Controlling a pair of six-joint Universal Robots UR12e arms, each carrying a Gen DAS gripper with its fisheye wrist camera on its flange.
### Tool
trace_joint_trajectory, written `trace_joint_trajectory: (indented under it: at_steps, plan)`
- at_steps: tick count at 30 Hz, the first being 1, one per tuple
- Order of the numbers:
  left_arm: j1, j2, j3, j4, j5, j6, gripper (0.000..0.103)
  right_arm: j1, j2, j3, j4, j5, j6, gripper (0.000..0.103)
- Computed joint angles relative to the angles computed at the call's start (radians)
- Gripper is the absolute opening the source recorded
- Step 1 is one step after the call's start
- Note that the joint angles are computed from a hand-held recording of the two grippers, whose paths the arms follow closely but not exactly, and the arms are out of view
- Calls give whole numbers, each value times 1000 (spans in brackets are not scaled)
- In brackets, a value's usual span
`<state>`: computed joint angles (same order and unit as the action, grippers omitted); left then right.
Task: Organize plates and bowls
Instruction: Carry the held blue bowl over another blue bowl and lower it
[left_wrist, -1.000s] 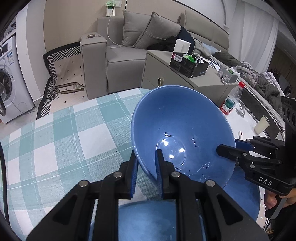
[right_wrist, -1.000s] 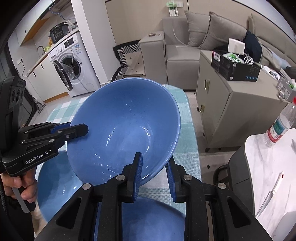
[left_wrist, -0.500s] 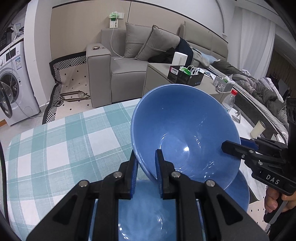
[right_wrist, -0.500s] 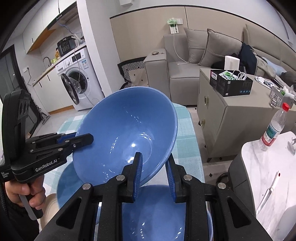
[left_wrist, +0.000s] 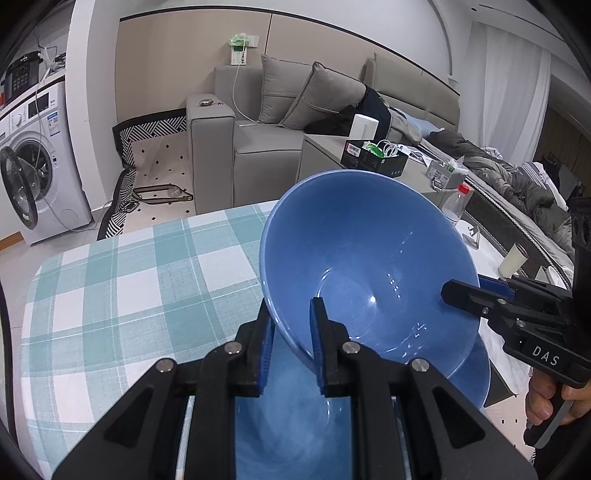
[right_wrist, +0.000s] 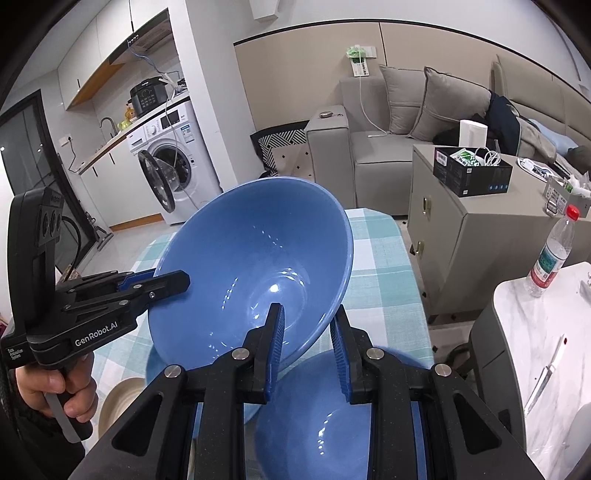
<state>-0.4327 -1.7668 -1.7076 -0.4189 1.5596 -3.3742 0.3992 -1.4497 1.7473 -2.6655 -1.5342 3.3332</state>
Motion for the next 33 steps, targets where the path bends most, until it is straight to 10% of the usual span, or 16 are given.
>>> trace_joint_trajectory:
  at_steps: [33]
  plan:
    - [8,95,-147,61,27,-66,16,44,-5,64,-94,60,30,26]
